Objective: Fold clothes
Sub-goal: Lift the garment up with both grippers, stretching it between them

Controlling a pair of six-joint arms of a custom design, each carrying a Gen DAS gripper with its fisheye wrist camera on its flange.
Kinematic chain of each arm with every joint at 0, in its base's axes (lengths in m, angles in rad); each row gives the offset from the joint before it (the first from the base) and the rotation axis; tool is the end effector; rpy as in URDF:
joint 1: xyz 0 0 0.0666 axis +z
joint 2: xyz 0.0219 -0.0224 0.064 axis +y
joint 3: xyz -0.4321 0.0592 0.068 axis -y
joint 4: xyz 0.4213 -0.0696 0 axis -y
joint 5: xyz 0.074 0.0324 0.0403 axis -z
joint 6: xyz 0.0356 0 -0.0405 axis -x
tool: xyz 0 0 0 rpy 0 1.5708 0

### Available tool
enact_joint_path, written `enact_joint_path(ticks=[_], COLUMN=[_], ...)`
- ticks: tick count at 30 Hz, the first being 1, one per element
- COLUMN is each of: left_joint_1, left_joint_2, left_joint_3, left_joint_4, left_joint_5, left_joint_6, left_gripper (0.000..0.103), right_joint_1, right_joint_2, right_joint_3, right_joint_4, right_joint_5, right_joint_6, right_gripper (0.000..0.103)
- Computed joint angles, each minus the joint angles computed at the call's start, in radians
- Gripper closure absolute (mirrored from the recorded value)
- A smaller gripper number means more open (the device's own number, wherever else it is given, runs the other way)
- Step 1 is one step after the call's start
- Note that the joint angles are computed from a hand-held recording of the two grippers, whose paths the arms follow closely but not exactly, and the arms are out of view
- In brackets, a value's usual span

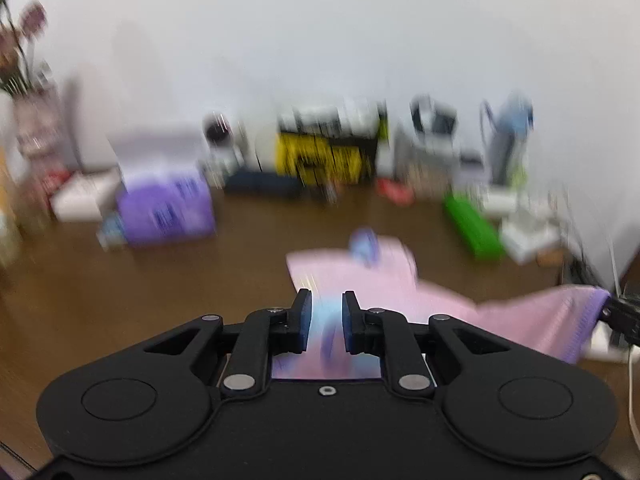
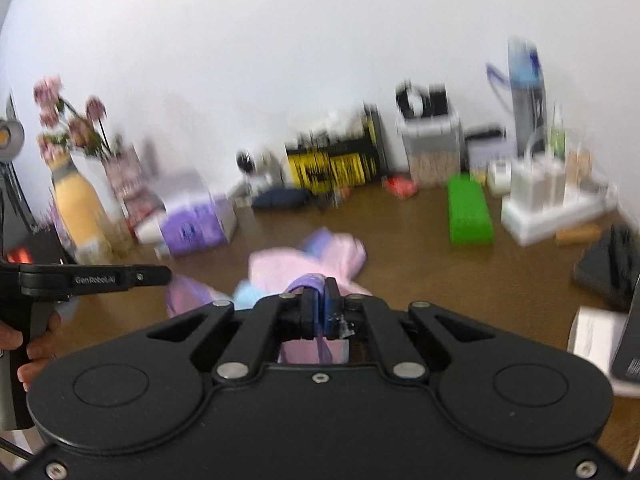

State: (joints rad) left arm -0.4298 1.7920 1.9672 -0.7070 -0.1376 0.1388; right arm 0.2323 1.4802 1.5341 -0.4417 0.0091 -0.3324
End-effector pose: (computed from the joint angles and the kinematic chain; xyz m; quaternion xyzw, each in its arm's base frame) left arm 0.6309 -0.2843 0.5551 0.0918 0.8618 -0.0816 0.4921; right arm 0.5574 0.1311 0.5481 0.0441 0.8289 0.1517 0.5366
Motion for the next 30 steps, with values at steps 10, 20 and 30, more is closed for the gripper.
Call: enact_joint_path(ticks=[10,20,30], left_joint_1=[-0.026,-0.063,-0.056], left_joint_2=[-0.041,-0.061,-0.059], left_joint_3=[0.055,-0.192,-0.322], left_joint_4=[-0.067,-0.029,0.247], left_joint_5=[0.053,0.149,0.148], left_joint_6=[-0.116,-0.195,-0.267], left_gripper=[0.085,0.031,0.031], right_joint_1=[0.04,0.1,0.12], right_joint_2=[0.003,0.0,-0.035], right_joint_3=[0.229,0.252,0.207], right_joint_4=[-0.084,-0.144,-0.13], right_joint_5=[0.033,0.07,0.077], right_joint_6=[0.044,0.118,0.126], right_gripper=[0.1,0.1,0.1])
